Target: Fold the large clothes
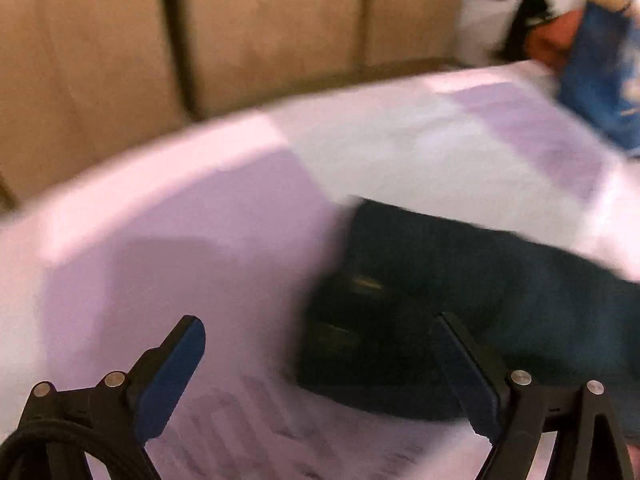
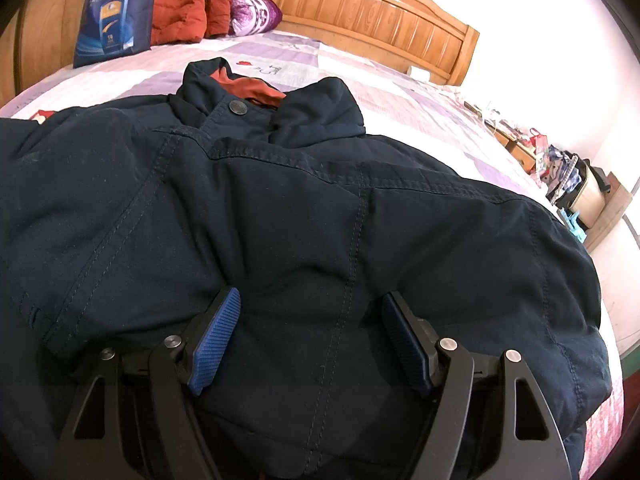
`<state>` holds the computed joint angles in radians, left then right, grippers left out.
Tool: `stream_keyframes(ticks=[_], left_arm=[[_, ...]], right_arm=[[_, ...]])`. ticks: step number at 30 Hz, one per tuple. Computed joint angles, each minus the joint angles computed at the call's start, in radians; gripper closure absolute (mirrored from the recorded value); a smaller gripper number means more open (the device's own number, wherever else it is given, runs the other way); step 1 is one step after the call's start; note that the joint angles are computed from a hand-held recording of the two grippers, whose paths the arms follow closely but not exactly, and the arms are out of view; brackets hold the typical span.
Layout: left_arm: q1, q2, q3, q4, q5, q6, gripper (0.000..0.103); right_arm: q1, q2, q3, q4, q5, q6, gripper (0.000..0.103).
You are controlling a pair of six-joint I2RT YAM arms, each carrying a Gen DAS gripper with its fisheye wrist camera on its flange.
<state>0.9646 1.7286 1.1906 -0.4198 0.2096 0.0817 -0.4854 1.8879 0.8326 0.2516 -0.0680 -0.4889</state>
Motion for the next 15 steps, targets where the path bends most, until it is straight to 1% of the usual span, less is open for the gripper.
stream_keyframes(ticks=[1, 3, 5, 6, 8, 10, 11, 13, 15], left_arm=[[-0.006, -0.001, 0.004, -0.040, 0.076, -0.001, 0.007], [-0.026, 0.000, -0.004, -0.094, 0.182, -0.013, 0.006], [-0.052, 0.029, -0.015, -0.126, 0.305, -0.086, 0.005], [-0.068, 0.045, -0.022, -0.132, 0.344, -0.130, 0.005], [-0.101, 0.101, -0.041, -0.079, 0.401, -0.239, 0.005], [-0.116, 0.130, -0.075, -0.021, 0.437, -0.334, 0.005], [-0.128, 0.144, -0.095, 0.026, 0.434, -0.385, 0.005], [-0.145, 0.121, -0.152, 0.150, 0.405, -0.460, 0.004], [-0.166, 0.138, -0.127, 0.209, 0.341, -0.532, 0.004]], right_arm=[[0.000, -0.001, 0.000, -0.001, -0.001, 0.000, 0.026], [0.002, 0.002, 0.001, 0.002, 0.004, 0.001, 0.026], [0.005, 0.006, 0.004, 0.005, 0.011, 0.003, 0.026], [0.006, 0.008, 0.005, 0.008, 0.013, 0.002, 0.026], [0.005, 0.012, 0.008, 0.009, 0.014, 0.002, 0.026], [0.006, 0.011, 0.007, 0.009, 0.014, 0.002, 0.026], [0.004, 0.012, 0.007, 0.009, 0.012, 0.001, 0.026], [0.005, 0.011, 0.007, 0.009, 0.012, 0.002, 0.026], [0.005, 0.010, 0.007, 0.008, 0.012, 0.002, 0.026]])
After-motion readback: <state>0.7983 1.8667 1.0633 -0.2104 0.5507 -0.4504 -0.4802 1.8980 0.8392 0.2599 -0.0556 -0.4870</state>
